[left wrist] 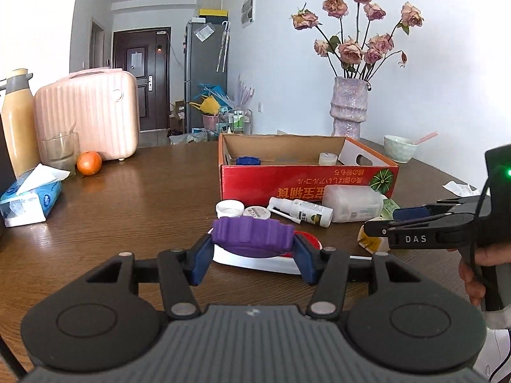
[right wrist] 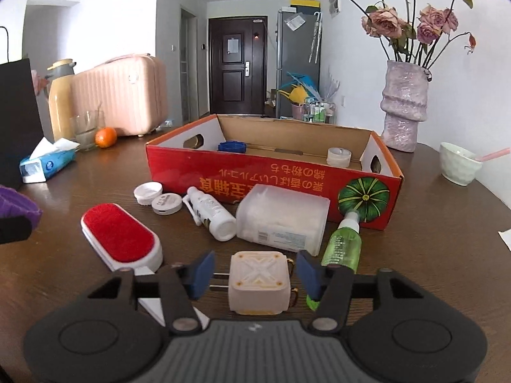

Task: Organize rigid objects
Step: 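Grasp the purple bottle cap with the left tool while the right tool grasps the beige plug adapter, then lower the purple cap and beige adapter into the box and open both tools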

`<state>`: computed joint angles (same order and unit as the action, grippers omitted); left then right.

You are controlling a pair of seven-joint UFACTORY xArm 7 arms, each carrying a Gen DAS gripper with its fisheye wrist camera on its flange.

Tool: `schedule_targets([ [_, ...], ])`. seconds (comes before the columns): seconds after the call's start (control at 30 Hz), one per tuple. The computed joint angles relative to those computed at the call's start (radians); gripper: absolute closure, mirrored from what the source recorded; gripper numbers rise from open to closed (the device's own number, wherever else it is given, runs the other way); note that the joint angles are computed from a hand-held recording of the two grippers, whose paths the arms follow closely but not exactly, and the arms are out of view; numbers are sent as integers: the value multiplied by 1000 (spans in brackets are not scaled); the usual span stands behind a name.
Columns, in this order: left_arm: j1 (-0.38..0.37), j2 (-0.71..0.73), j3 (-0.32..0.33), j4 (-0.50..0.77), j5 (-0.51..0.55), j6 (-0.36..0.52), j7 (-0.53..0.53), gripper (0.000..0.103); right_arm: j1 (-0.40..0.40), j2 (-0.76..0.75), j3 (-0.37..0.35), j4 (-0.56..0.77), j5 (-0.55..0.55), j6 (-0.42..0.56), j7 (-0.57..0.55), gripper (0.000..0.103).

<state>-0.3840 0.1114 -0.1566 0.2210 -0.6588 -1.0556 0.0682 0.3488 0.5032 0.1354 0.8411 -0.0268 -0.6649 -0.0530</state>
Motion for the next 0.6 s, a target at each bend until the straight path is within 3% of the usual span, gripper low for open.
schedule_targets([
  [0.1, 20, 10, 15, 18, 50, 18, -3, 48, -40, 25, 23, 43, -53, 59, 43, 47],
  [0.2, 38, 19, 29, 42, 81, 45, 8, 48, -94, 50, 58, 63, -114, 53, 119, 51],
  [0.3, 55, 30, 39, 63, 119, 58, 14, 48, -67, 43, 33, 56, -97, 34, 116, 63],
  [0.37, 61, 33, 42, 74, 135, 65, 20, 48, -6, 26, -7, 39, -29, 16, 63, 63],
  [0.6, 45, 19, 28, 80, 125, 62, 44, 48, 23, -34, -21, -47, 53, -73, 24, 63],
])
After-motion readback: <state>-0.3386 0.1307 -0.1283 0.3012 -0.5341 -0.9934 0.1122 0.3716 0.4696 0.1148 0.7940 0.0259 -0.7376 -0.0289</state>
